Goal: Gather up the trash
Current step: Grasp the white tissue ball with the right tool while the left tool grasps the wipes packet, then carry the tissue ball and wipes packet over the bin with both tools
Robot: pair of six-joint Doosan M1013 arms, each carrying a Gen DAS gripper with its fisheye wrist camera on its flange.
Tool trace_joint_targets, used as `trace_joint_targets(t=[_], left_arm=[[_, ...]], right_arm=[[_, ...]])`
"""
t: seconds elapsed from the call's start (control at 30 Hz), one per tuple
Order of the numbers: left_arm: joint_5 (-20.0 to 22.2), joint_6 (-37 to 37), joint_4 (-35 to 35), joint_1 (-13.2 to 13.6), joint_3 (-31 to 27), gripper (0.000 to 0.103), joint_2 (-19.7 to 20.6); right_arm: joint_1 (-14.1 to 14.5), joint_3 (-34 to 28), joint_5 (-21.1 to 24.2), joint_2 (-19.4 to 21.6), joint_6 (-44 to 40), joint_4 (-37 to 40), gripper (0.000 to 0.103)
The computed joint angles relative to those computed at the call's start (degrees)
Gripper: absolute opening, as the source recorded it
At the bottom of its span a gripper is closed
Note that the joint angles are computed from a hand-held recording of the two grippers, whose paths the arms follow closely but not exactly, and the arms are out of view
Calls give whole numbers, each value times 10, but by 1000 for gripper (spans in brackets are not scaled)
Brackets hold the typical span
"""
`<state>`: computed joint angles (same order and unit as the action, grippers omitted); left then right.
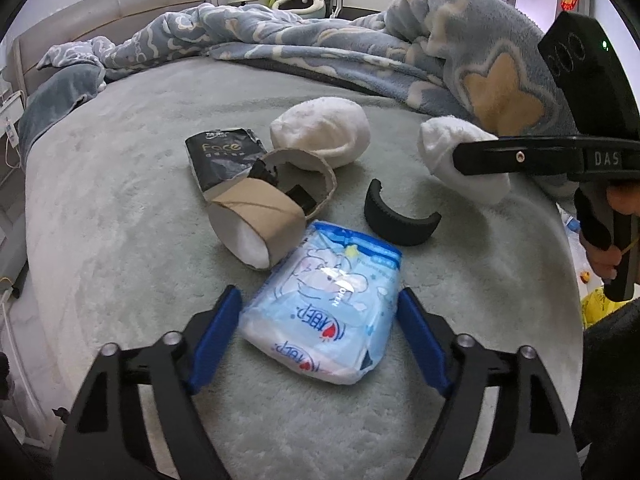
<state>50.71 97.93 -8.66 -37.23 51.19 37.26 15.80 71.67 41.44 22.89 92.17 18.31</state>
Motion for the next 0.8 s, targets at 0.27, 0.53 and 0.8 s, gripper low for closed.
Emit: trace_joint_targets(t=[0.27,0.53,0.8], left_arm=[[-6,15,-32,2,13,66,-10],[-5,34,-78,4,38,65,-31],[-40,15,-101,9,82,65,-63]], right_arm=[[9,-4,-15,-4,38,-22,64],[18,7,-21,-13,81,-43,64],[38,25,-56,-29,118,-75,64]])
